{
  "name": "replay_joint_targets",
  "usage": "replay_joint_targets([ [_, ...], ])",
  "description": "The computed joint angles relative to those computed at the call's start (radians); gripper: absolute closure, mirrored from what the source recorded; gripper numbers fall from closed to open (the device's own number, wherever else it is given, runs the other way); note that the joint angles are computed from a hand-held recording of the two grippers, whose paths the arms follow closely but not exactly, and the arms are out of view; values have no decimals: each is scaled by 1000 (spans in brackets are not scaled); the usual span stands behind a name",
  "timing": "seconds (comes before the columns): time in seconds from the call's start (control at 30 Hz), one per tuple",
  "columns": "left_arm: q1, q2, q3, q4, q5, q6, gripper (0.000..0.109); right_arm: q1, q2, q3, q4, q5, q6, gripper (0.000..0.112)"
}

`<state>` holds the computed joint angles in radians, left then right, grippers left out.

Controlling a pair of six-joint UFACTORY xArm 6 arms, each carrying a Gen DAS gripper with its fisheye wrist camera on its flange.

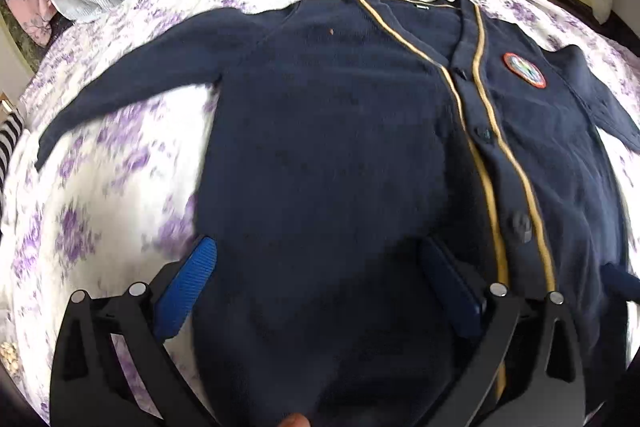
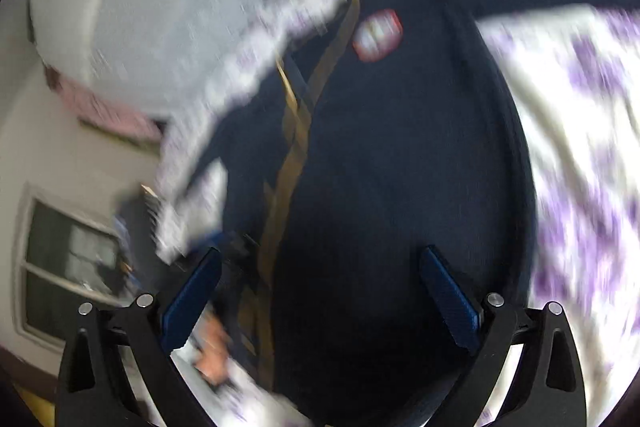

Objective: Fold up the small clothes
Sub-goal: 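Move the right tool toward the cardigan sleeve beside the badge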

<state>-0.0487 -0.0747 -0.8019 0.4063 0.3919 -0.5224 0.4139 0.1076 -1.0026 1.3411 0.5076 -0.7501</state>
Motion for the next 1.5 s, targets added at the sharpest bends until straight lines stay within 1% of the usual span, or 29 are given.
replay_joint_targets([
  [0.07, 8, -47, 47, -5, 2, 26, 9, -4, -76, 93, 21, -14, -84, 13],
  [0.13, 23, -113, 119, -53, -17, 82, 9, -30, -171, 189, -19, -3, -59, 13],
  [0.23, 40, -210, 196, -174, -30, 172, 10, -13, -245, 264, -203, -115, 121, 13],
  [0.3, 31, -250, 214, -161, -29, 162, 10, -6, -277, 250, -173, -89, 86, 13],
  [0.37, 6, -291, 225, -76, -36, 122, 10, 3, -264, 216, -41, -55, -50, 13],
  [0.4, -14, -291, 217, 8, -26, 87, 10, 2, -239, 188, -2, -16, -91, 13],
  [0.47, -53, -227, 174, 181, 23, 1, 9, -3, -142, 129, -36, 35, -46, 13],
  [0.5, -73, -185, 155, 284, 52, -57, 9, 8, -101, 119, -30, 25, -44, 13],
  [0.53, -75, -176, 158, 349, 42, -122, 9, 3, -88, 117, 19, 32, -85, 13],
  [0.57, -69, -189, 169, 375, 31, -151, 9, -3, -112, 139, 76, 28, -145, 13],
  [0.6, -74, -193, 163, 362, 51, -139, 9, -15, -107, 134, 91, 49, -163, 13],
  [0.67, -83, -180, 116, 320, 83, -76, 10, -51, -131, 133, 55, 69, -94, 13],
  [0.73, -97, -153, 44, 311, 103, -67, 10, -74, -153, 113, 32, 15, -40, 13],
  [0.77, -110, -119, -14, 292, 119, -42, 10, -96, -131, 60, 57, 21, -58, 13],
  [0.83, -133, -25, -152, 286, 113, -13, 10, -149, -64, -55, 126, 96, -140, 13],
  [0.87, -140, 24, -219, 308, 107, -23, 10, -166, 3, -143, 149, 109, -141, 13],
  [0.97, -150, 205, -448, 389, 107, -93, 10, -200, 178, -361, 126, 137, -60, 13],
  [1.0, -153, 253, -508, 365, 120, -84, 10, -212, 258, -454, 121, 157, -32, 13],
  [1.1, -133, 478, -770, 137, 187, 61, 10, -231, 468, -698, 40, 187, 107, 13],
  [1.13, -122, 570, -872, 109, 231, 83, 10, -234, 549, -798, -12, 198, 180, 13],
  [1.2, -130, 681, -1005, 169, 348, 57, 10, -244, 641, -894, -61, 186, 251, 13],
  [1.23, -117, 717, -1033, 186, 371, 61, 9, -261, 634, -879, -27, 208, 223, 14],
  [1.27, -92, 721, -1021, 160, 351, 89, 9, -286, 626, -860, 43, 245, 154, 16],
  [1.3, -71, 694, -967, 93, 290, 106, 9, -306, 591, -808, 84, 241, 103, 16],
  [1.33, -40, 647, -898, -12, 245, 162, 9, -325, 546, -745, 83, 195, 84, 16],
  [1.4, 24, 617, -846, -220, 194, 291, 9, -363, 489, -657, 113, 131, 26, 15],
  [1.43, 45, 605, -826, -281, 174, 331, 9, -400, 476, -628, 142, 140, 6, 16],
  [1.47, 74, 591, -806, -301, 161, 350, 9, -432, 470, -609, 187, 177, -22, 28],
  [1.5, 124, 586, -809, -279, 169, 350, 9, -483, 464, -584, 252, 252, -39, 34],
])
